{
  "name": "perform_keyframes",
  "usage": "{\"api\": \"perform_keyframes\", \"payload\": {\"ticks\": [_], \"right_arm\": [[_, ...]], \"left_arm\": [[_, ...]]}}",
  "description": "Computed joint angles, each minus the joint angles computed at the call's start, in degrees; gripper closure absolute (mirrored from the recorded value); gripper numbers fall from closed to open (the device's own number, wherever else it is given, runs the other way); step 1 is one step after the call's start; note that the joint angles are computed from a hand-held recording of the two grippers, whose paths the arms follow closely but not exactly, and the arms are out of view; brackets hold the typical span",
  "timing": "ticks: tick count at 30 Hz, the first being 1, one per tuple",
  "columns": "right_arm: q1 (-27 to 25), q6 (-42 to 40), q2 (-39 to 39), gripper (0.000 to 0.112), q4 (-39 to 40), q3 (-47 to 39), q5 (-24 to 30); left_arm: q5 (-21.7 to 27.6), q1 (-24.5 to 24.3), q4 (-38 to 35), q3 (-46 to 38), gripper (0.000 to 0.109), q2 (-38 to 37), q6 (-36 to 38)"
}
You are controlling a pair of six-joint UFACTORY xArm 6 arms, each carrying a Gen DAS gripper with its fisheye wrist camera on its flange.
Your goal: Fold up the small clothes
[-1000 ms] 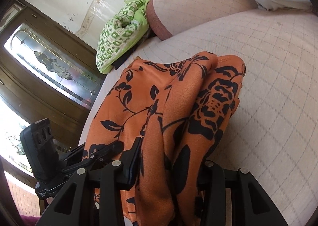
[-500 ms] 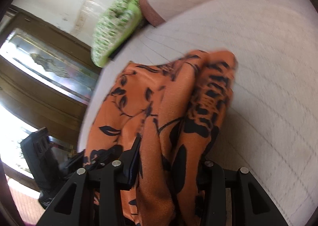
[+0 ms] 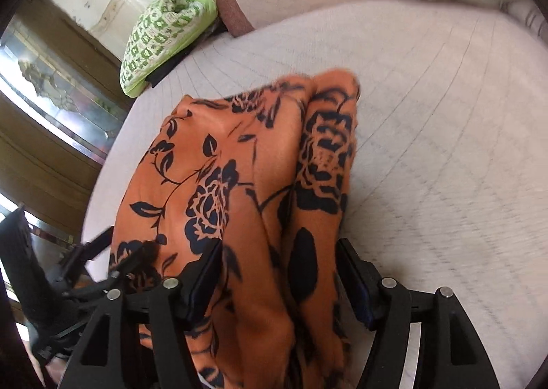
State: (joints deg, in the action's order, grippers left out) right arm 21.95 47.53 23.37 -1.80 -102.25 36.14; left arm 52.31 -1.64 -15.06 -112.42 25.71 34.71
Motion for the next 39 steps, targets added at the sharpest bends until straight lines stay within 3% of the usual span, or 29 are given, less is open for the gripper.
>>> {"api": "perform_keyframes", "payload": {"ticks": [5, 11, 16, 26, 32, 39], "right_arm": [[2.55, 10.8, -8.06, 0.043, -19.96, 6.18, 3.05], [4.37, 19.28, -16.38, 0.043, -30.57, 11.52, 4.43], [6.49, 22.2, -18.17, 0.043, -36.69, 8.59, 8.57], [10.23, 23.63, -19.52, 0.043, -41.48, 4.07, 14.33], [11.97, 22.65, -18.92, 0.043, -42.69, 1.55, 16.51], [13.04, 22.42, -17.73, 0.043, -44.48, -2.09, 17.79]], "left_arm": [[-3.27, 0.41, -0.42, 4.22, 0.021, -5.07, 1.29], [-3.01, 0.19, 1.4, 4.44, 0.021, -8.59, -0.47], [-4.24, -0.26, 2.96, 4.96, 0.016, -11.6, -1.96], [-2.83, 0.01, 0.54, -0.33, 0.013, -14.0, -4.08], [3.67, 0.54, 1.37, -8.6, 0.009, -11.5, -6.87], [-2.6, 1.22, 2.37, -7.96, 0.009, -12.59, -5.76]]}}
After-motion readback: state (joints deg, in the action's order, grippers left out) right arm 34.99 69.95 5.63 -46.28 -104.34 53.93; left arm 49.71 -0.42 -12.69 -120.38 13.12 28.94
